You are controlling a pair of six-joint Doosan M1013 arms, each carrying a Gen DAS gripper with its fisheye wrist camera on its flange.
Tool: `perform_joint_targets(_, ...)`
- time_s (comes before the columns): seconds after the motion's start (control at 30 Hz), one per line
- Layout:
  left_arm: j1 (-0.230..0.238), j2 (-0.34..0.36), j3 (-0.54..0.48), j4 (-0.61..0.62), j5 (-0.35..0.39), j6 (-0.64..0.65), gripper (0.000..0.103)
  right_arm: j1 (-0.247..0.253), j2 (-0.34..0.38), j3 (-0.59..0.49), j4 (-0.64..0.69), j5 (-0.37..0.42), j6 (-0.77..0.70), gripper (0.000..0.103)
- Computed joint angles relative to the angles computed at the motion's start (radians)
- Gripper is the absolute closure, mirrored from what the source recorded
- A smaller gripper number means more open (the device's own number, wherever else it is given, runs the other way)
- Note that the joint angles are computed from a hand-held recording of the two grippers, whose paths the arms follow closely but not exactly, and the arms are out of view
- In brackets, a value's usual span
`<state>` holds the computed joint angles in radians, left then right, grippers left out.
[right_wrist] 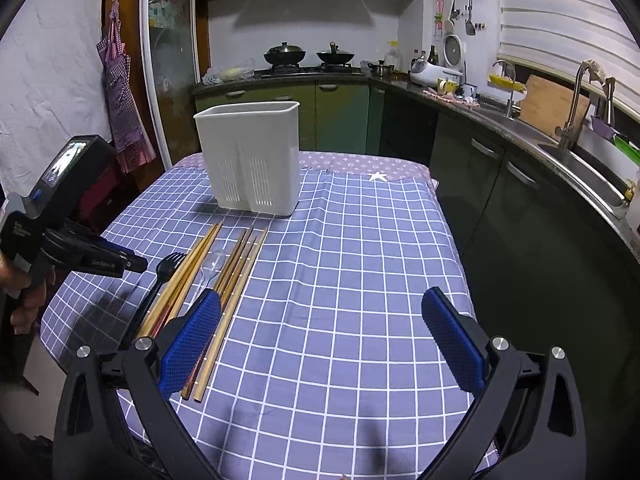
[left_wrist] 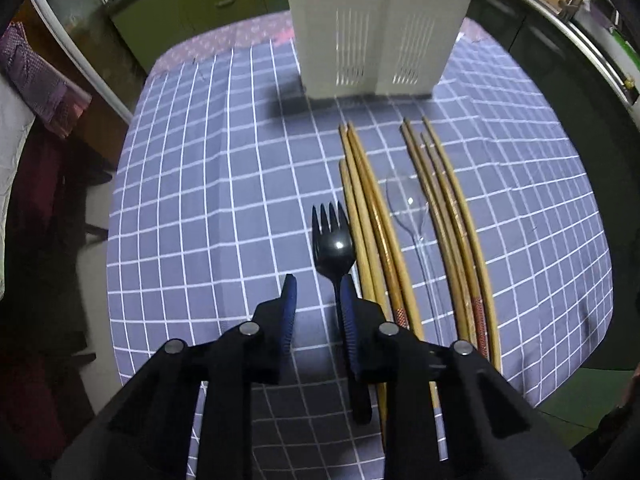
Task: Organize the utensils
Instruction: 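Lower the left gripper onto the black plastic fork and close it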
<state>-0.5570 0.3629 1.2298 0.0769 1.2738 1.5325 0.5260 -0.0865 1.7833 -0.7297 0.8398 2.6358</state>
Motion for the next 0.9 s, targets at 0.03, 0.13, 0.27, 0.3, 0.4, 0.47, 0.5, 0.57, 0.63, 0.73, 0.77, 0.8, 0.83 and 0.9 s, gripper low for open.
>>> perform_joint_targets(0.03, 0.000, 0.009, -0.008, -0.002, 0.019, -0.003, 0.081, 0.000, 0.001, 0.000, 0.006, -0.001, -0.004, 0.004)
perform_joint_targets(0.13, 0.004, 0.030, -0.024, -0.022, 0.056, -0.009, 0.081, -0.003, 0.003, 0.000, 0.016, -0.009, -0.016, 0.004)
perform_joint_targets(0.27, 0.009, 0.051, -0.041, -0.058, 0.080, -0.012, 0.081, -0.006, 0.004, 0.000, 0.024, -0.008, -0.022, 0.004)
perform_joint_targets(0.3, 0.006, 0.053, -0.042, -0.053, 0.079, -0.011, 0.081, -0.007, 0.005, 0.000, 0.026, -0.005, -0.023, 0.004)
perform_joint_targets(0.4, 0.004, 0.063, -0.046, -0.038, 0.083, -0.010, 0.081, -0.011, 0.010, -0.005, 0.036, -0.003, -0.031, 0.004)
perform_joint_targets(0.47, 0.001, 0.069, -0.048, -0.023, 0.092, -0.009, 0.082, -0.011, 0.012, -0.005, 0.037, -0.005, -0.032, 0.004)
perform_joint_targets(0.5, -0.001, 0.070, -0.052, -0.023, 0.095, -0.011, 0.083, -0.012, 0.014, -0.007, 0.039, -0.004, -0.034, 0.004)
perform_joint_targets(0.57, 0.000, 0.074, -0.059, -0.028, 0.101, -0.010, 0.089, -0.011, 0.015, -0.007, 0.036, -0.001, -0.032, 0.004)
perform_joint_targets(0.63, -0.001, 0.074, -0.060, -0.024, 0.100, -0.012, 0.090, -0.011, 0.017, -0.009, 0.034, 0.005, -0.033, 0.004)
perform_joint_targets(0.73, 0.009, 0.079, -0.068, -0.040, 0.101, -0.002, 0.094, -0.008, 0.021, -0.014, 0.025, 0.022, -0.037, 0.004)
perform_joint_targets(0.77, 0.014, 0.081, -0.072, -0.044, 0.102, 0.001, 0.094, -0.008, 0.020, -0.012, 0.023, 0.024, -0.037, 0.004)
perform_joint_targets(0.8, 0.020, 0.082, -0.073, -0.048, 0.103, 0.002, 0.094, -0.008, 0.020, -0.013, 0.023, 0.029, -0.039, 0.004)
perform_joint_targets(0.83, 0.028, 0.082, -0.073, -0.052, 0.102, 0.008, 0.094, -0.009, 0.021, -0.013, 0.023, 0.032, -0.040, 0.004)
perform_joint_targets(0.9, 0.039, 0.082, -0.074, -0.060, 0.104, 0.015, 0.094, -0.011, 0.023, -0.016, 0.028, 0.039, -0.048, 0.004)
